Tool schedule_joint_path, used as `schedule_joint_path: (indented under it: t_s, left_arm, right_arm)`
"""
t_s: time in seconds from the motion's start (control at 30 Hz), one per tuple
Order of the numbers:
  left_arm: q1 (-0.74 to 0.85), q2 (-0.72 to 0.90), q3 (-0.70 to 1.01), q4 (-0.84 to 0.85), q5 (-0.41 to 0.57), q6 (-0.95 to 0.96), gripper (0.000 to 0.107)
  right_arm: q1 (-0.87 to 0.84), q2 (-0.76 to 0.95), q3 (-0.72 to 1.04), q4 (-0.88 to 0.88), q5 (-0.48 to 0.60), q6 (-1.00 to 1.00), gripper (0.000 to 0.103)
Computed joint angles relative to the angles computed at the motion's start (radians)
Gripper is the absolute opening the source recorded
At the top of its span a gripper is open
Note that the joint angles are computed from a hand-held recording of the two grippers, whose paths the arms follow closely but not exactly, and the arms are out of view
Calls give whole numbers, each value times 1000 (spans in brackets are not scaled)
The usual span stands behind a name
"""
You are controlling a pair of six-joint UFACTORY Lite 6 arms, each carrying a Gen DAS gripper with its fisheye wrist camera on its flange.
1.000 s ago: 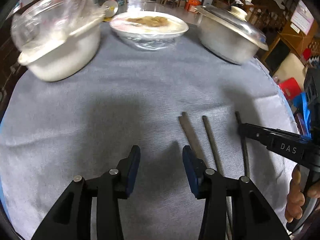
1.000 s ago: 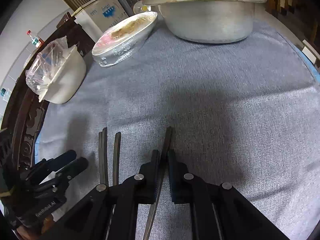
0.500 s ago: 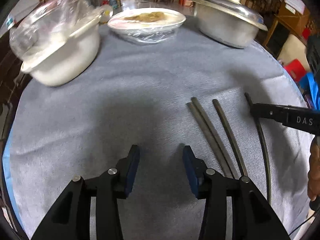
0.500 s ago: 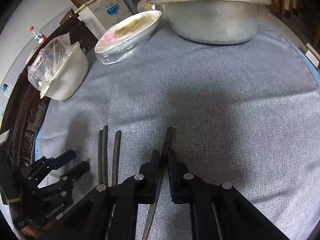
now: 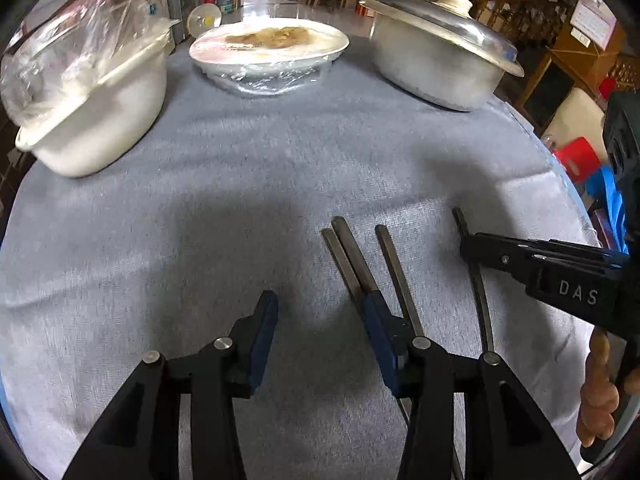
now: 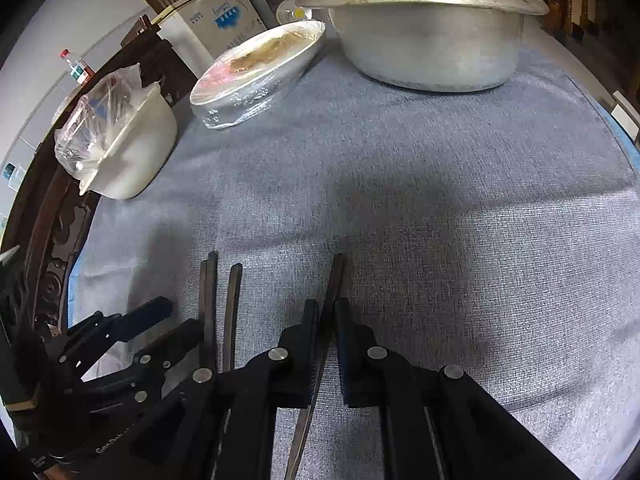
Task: Organize utensils
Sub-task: 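Close the right gripper on a dark chopstick while the left gripper grasps another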
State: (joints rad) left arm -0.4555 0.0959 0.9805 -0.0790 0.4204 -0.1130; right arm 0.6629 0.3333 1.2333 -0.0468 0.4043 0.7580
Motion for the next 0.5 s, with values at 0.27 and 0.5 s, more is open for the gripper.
schedule_joint_path:
  t_s: [0.27,0.5]
  left_arm:
    - [2,156,122,8,-49,-4,52]
    - [8,142,105,113,-51,-85,24]
  right_arm:
    - [-12,-8,-15,53,-16,-46,11]
    - [39,52,91,-118,99,101,9]
